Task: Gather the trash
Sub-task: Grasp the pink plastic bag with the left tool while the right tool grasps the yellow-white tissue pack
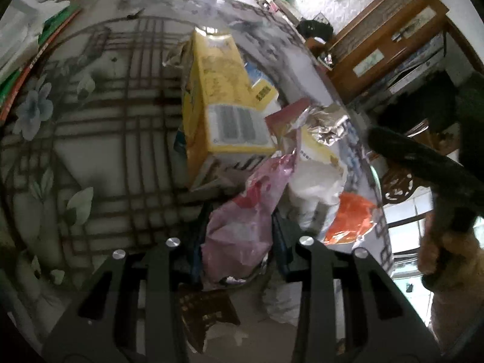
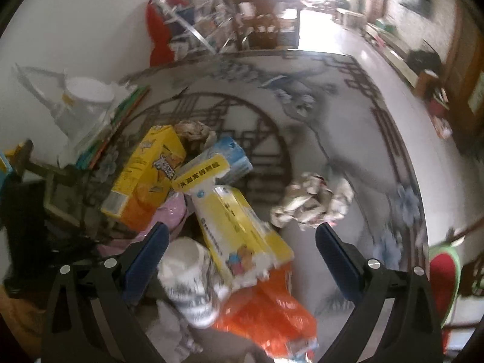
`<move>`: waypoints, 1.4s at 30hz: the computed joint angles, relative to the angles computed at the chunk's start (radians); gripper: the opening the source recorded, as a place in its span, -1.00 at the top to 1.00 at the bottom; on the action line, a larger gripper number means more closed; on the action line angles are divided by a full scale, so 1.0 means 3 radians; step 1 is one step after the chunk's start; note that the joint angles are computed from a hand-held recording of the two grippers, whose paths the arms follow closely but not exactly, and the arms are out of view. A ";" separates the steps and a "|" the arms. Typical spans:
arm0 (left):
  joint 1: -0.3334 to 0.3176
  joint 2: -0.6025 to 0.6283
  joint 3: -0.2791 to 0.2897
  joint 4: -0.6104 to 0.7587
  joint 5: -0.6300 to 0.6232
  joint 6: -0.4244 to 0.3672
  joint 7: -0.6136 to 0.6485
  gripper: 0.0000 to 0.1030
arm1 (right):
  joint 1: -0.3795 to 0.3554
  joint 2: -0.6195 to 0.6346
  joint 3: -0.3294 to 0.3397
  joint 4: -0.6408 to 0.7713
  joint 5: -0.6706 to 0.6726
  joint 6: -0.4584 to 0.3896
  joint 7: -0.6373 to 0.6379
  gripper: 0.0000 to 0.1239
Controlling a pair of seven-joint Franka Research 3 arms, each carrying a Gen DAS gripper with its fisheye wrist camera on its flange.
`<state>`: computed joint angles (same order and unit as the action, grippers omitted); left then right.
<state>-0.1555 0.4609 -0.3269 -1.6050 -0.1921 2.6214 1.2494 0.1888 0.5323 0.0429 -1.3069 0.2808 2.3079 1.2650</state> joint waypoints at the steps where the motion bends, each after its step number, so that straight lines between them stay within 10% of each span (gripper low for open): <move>1: 0.0008 -0.0017 -0.0005 -0.0022 -0.0010 0.0025 0.0004 0.32 | 0.0029 0.0112 -0.0015 0.0156 -0.0074 -0.0093 -0.0006 -0.51; 20: 0.0085 0.0001 0.0010 -0.0060 -0.0098 0.0035 -0.0144 0.31 | 0.0095 0.1043 0.0025 0.1341 -0.0182 -0.0994 -0.0054 -0.44; 29: 0.0073 -0.0083 0.0027 -0.0148 -0.0045 0.0076 -0.0219 0.30 | 0.0066 0.0734 0.0044 0.0875 -0.0083 -0.0641 -0.0135 0.30; 42: 0.0043 -0.0229 -0.0025 -0.0236 -0.0091 0.0201 -0.0127 0.30 | -0.0085 -0.0128 0.0072 -0.0295 0.0324 0.0022 -0.0134 0.32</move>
